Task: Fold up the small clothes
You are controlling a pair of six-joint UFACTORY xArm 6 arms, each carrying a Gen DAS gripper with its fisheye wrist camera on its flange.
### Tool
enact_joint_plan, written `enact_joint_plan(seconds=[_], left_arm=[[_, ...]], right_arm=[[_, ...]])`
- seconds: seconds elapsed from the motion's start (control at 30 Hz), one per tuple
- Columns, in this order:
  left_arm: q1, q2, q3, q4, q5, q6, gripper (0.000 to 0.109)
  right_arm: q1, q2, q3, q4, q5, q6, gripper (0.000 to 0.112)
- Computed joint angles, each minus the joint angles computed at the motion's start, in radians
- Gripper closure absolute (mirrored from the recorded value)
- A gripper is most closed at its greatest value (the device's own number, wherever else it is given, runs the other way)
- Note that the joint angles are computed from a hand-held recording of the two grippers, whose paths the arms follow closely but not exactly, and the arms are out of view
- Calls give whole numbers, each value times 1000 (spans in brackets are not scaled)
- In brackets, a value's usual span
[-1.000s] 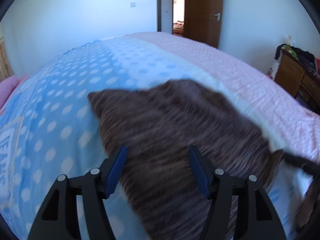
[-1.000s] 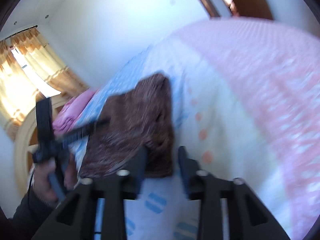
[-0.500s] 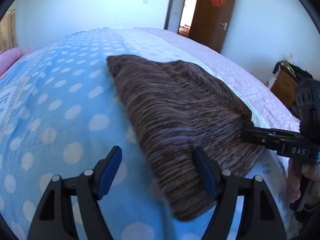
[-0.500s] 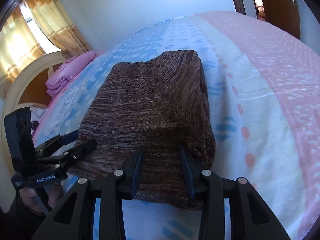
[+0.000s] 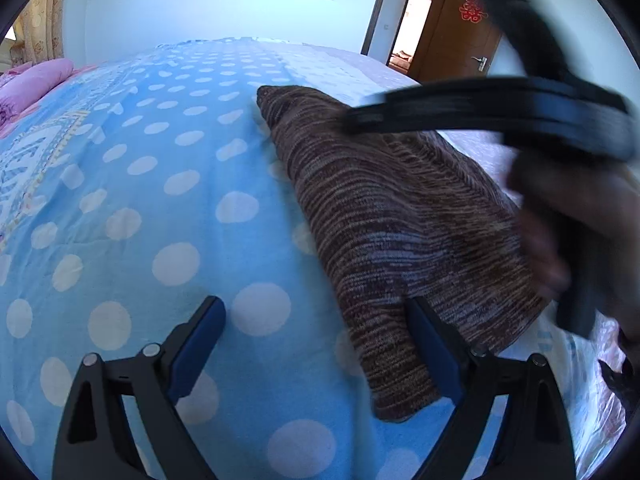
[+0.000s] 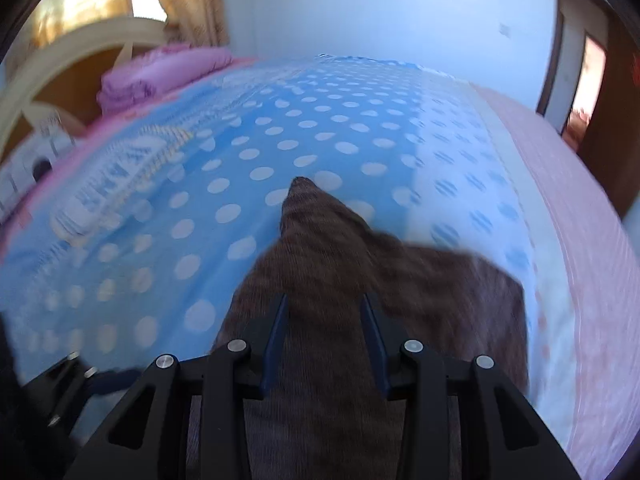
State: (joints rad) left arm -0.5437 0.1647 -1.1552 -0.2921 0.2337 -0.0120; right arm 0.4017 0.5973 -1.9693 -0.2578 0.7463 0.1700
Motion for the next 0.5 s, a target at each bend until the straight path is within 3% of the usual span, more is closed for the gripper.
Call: enact_joint_plan(seconds=[0.07, 0.2, 0.27, 0.4, 0.5], left_arm=[[0, 0, 0, 21, 1, -15, 13], [-1, -1, 2, -21, 3, 28, 10], [-3, -7, 8, -88, -2, 85, 10], [-6, -30, 29, -351, -23, 278, 10], [-2, -46, 45, -481, -34, 348, 10]], right_arm=[[-5, 100, -128, 17, 59, 13, 73], [-24, 98, -121, 87, 22, 1, 73], [-30, 2, 13, 121, -54, 6, 71], [-26, -225, 338, 304, -264, -100, 69], [-5, -271, 408, 296, -201, -142, 68]])
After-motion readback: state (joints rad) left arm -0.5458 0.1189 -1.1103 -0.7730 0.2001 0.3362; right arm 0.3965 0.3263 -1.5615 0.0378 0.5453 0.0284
